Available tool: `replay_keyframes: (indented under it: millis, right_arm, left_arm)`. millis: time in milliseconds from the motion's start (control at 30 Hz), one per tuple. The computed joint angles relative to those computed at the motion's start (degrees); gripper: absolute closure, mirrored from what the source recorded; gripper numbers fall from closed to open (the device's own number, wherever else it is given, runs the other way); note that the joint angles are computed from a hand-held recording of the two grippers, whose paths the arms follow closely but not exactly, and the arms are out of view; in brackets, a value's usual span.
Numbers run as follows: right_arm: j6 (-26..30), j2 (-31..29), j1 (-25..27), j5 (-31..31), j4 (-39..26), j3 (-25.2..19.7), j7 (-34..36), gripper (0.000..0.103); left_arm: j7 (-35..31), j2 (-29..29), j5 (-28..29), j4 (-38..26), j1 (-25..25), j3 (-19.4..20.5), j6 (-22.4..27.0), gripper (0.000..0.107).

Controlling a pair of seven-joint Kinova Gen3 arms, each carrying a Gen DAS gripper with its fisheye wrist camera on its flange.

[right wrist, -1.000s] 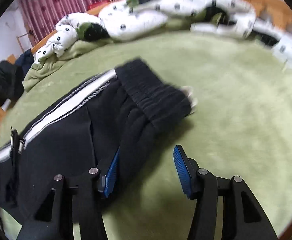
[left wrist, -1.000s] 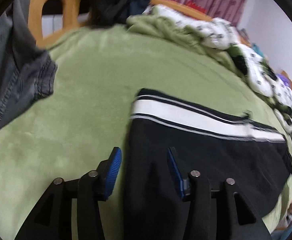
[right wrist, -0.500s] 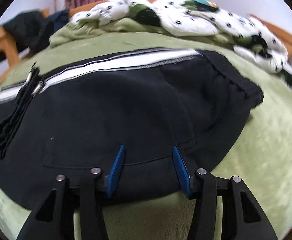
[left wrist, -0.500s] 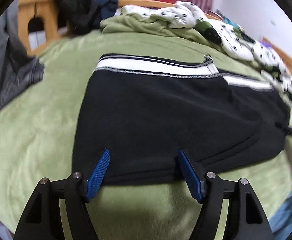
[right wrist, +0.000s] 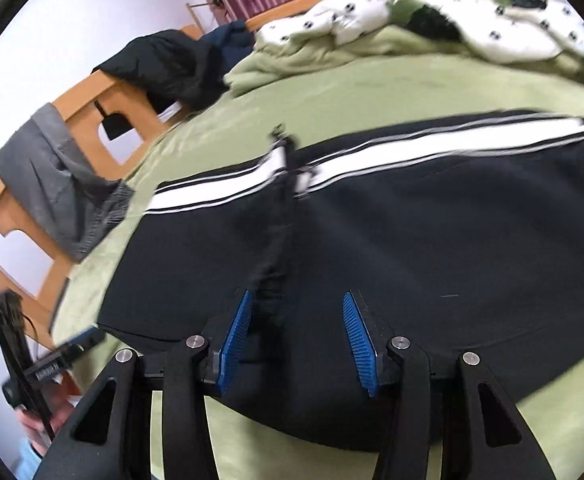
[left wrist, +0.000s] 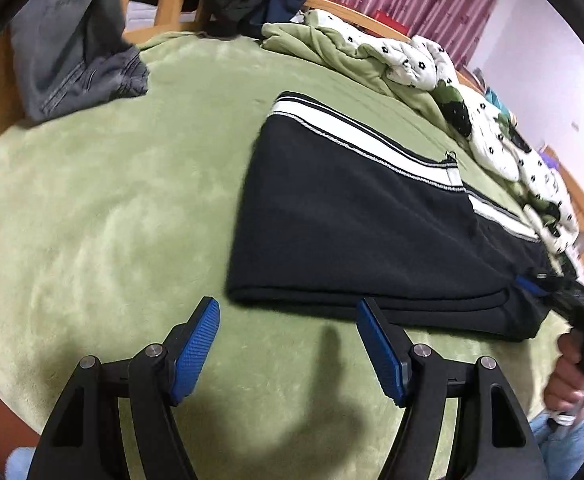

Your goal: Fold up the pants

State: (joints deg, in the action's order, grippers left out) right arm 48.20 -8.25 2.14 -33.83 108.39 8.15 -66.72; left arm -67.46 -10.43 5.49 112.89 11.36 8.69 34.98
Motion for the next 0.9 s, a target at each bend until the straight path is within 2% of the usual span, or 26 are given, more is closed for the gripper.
replay_keyframes:
  millis: [67, 133, 200, 233, 267, 333, 400, 467, 533, 600, 667, 767, 833, 900]
  right_arm:
    - [-1.68, 1.57, 2.59, 2.0, -0.01, -4.83, -3.65, 0.057]
    - [-0.62, 3.96, 4.79, 0.31, 0.02, -7.12, -3.57, 0.086]
    - [-1.14, 3.14, 6.66, -1.84, 0.46, -7.56, 0.11, 0.089]
    - [-0.94, 1.84, 6.65, -4.16, 1.3, -6.19, 2.03, 0.09]
    - [0.19, 0.62, 6.83, -6.43, 1.86, -4.7, 3.01, 0.09]
    - [1.55, -1.37, 8.7, -8.16, 3.14, -4.91, 2.19, 0.09]
    - [-0.82, -2.07, 11.14, -6.16, 5.44, -9.26, 1.1, 0.09]
    - [-5.48, -2.18, 11.69, -1.5, 6.64, -14.56, -0.17, 0.09]
    - [-9.25, -2.92, 13.36, 3.16, 6.61, -19.87, -3.59, 0.088]
    - [-9.85, -3.81, 15.28, 7.82, 5.49, -24.12, -7.48, 0.084]
    - [-11.28, -4.99, 13.56, 10.99, 5.54, -24.12, -10.52, 0.084]
    - [-12.58, -2.58, 11.24, 16.78, 5.95, -24.58, -14.85, 0.081]
    - [-14.14, -3.19, 9.42, 18.1, 7.0, -23.4, -15.06, 0.079]
    - [-13.14, -3.2, 8.27, 20.8, 6.04, -23.36, -16.02, 0.076]
  left_arm:
    - [-4.64, -0.55, 4.66, 1.09, 2.2, -4.14, -0.99, 0.039]
    - [-8.2, -0.56, 8.18, 1.09, 2.26, -5.63, -0.65, 0.039]
    - [-10.63, -1.0, 9.93, 1.22, 1.41, -5.73, -0.5, 0.039]
    - [-11.83, -1.51, 10.33, 1.5, 1.19, -5.94, -0.75, 0.039]
    - [-12.92, -2.08, 10.62, 1.83, 0.96, -6.16, -1.03, 0.039]
    - [-16.08, -2.85, 12.55, 2.41, 1.06, -7.69, -1.25, 0.039]
    - [-19.22, -2.84, 15.35, 2.83, 1.24, -9.34, -1.62, 0.039]
    - [-21.92, -1.8, 18.17, 2.67, 1.31, -10.49, -1.72, 0.038]
    - [-23.26, -0.64, 19.68, 1.9, -0.57, -9.49, -0.81, 0.038]
    - [-27.39, 0.41, 23.59, 1.67, -0.11, -11.2, -0.2, 0.038]
    - [-32.05, 1.86, 27.93, 1.28, -1.42, -11.41, 1.34, 0.038]
    - [-37.5, 4.57, 34.92, 1.79, 0.16, -14.41, 1.53, 0.038]
    - [-39.6, 4.61, 38.25, 2.99, -1.89, -12.48, -0.2, 0.037]
    - [-42.12, 5.19, 41.84, 2.93, -3.45, -11.99, 0.65, 0.037]
